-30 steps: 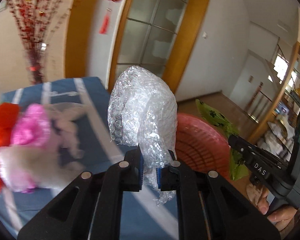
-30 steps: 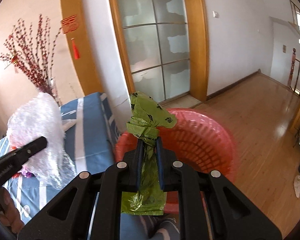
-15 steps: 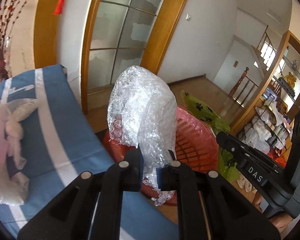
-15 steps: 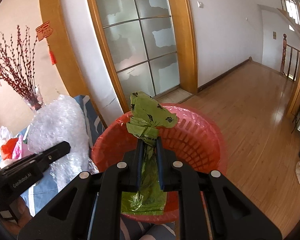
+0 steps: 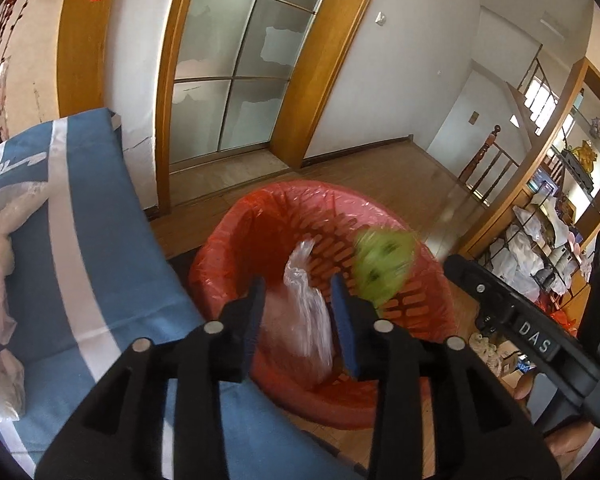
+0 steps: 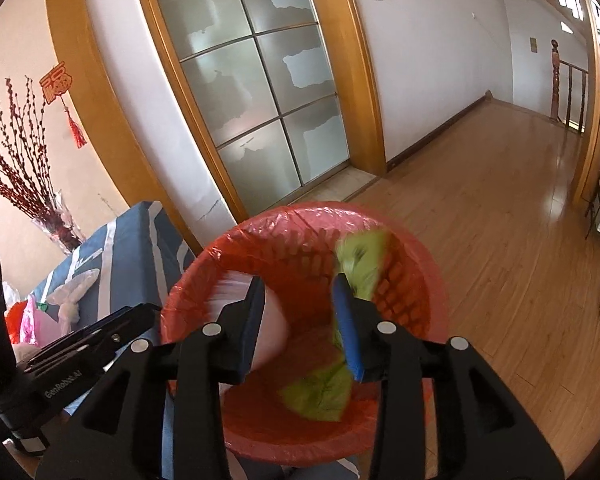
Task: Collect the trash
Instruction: 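Carry both bags over the red wastebasket and open both tools to drop them, then grasp the white plastic bag with the right tool while the left tool grasps a red bag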
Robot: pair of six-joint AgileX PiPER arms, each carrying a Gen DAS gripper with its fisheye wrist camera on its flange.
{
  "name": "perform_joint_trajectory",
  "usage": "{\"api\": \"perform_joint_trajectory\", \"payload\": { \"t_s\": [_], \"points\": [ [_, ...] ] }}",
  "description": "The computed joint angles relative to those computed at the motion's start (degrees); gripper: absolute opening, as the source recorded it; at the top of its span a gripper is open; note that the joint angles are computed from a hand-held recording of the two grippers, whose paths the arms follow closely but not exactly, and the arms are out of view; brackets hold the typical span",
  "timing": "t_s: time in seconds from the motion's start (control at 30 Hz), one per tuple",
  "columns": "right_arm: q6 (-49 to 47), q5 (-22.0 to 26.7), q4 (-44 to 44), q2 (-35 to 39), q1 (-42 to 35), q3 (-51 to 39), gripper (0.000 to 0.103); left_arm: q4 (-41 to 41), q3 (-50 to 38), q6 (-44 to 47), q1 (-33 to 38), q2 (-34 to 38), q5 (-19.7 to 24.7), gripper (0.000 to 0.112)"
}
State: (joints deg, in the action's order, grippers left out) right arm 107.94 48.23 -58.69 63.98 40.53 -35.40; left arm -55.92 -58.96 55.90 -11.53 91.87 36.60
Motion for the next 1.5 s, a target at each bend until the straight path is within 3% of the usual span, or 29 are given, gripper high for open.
{"api": "perform_joint_trajectory", "payload": {
  "t_s": [0.37, 0.57, 0.8, 1.03, 1.37, 1.5],
  "points": [
    [0.05, 6.65, 0.38, 2.42, 6.79, -3.4, 0.047, -1.23, 8.43, 6.49, 9.67, -8.7, 0.02, 0.059],
    [-1.36, 8.7, -0.48, 7.7, 12.39, -9.12, 0.047, -2.97, 10.38, 12.03, 21.26, -13.96, 5.35, 0.063],
    [-4.45, 3.1, -0.33, 16.99, 16.41, -17.92, 0.047, -5.93, 11.47, 20.74, 41.64, -18.08, 12.59, 0.066],
    [-14.65, -6.01, 4.26, 29.66, 17.77, -31.93, 0.047, -4.99, 5.95, 23.3, 58.93, -11.83, 15.43, 0.068],
    [-24.38, -12.04, 11.67, 42.7, 18.53, -46.97, 0.048, -1.5, -4.44, 18.93, 68.94, -0.61, 13.74, 0.068],
    [-24.98, -13.08, 12.63, 45.06, 18.02, -49.53, 0.059, -0.39, -8.09, 17.09, 69.3, 3.04, 13.48, 0.068]
  ]
}}
